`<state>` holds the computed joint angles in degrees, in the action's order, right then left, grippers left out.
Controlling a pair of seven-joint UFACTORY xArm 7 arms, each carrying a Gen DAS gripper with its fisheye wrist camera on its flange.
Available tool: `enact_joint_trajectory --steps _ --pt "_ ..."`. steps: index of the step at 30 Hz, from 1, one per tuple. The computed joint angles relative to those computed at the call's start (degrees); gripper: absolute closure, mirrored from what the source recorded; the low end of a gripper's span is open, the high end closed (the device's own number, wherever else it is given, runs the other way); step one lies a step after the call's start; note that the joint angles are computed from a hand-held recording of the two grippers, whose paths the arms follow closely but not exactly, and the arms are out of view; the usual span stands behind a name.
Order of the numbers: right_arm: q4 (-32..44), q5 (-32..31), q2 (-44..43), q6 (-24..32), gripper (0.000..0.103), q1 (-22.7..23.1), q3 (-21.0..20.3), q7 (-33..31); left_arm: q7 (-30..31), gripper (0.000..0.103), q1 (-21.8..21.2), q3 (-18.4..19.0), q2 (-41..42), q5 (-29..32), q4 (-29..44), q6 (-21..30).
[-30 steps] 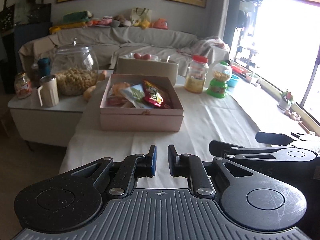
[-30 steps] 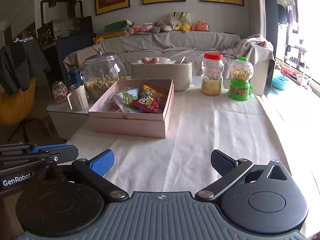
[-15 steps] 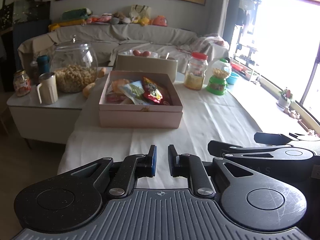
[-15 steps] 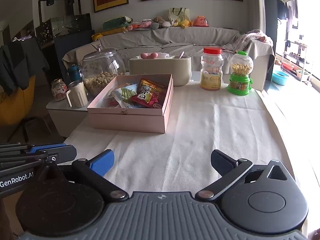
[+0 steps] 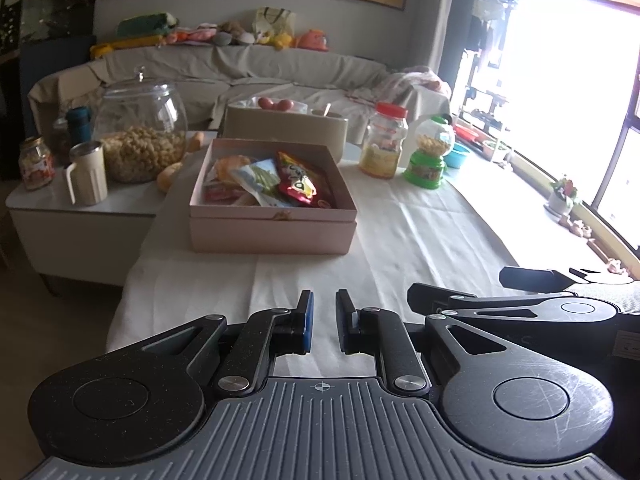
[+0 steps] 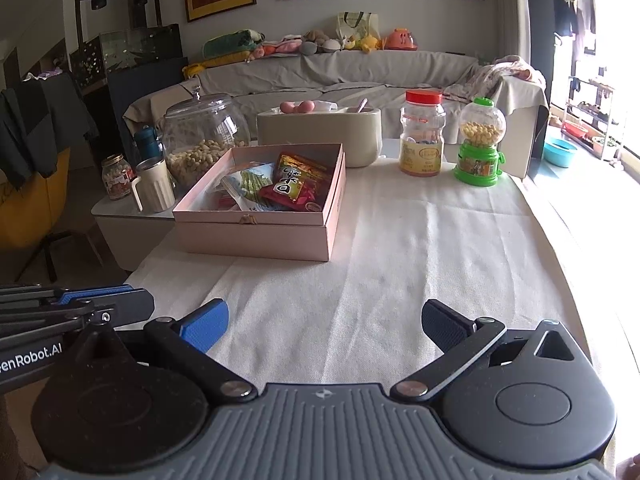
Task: Organize snacks
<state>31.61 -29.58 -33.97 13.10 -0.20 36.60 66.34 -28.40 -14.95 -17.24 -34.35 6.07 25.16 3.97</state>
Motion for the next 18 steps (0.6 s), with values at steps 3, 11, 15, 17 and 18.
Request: enact_joint_trajectory --steps 3,11,15,17,18 --pt "0.01 0.07 0.03 0.14 0.0 0.22 -0.17 0.03 -0.11 0.087 0.05 -0.15 -0.06 0.08 0.0 -0.01" --pt "-0.07 -0.15 0.01 0.05 0.0 0.2 -0.21 0.16 -0.2 0.087 0.13 -0.32 0.43 0.18 0.06 -0.52" --pt "-0.09 -0.13 0.03 0.06 0.0 0.31 -0.33 0.1 -0.1 0.087 -0.02 -0.15 0.43 0.19 0.07 -0.45" --pt "-0.16 -0.14 -0.05 -0.03 0.0 0.3 -0.3 0.16 -0.16 0.087 0.12 -0.3 0.45 0.25 0.11 -0.37" --pt "-0.12 -0.19 -0.05 0.03 0.0 0.23 -0.25 0.11 -0.22 0.087 0.21 -0.37 0.43 0.28 0.14 -0.27"
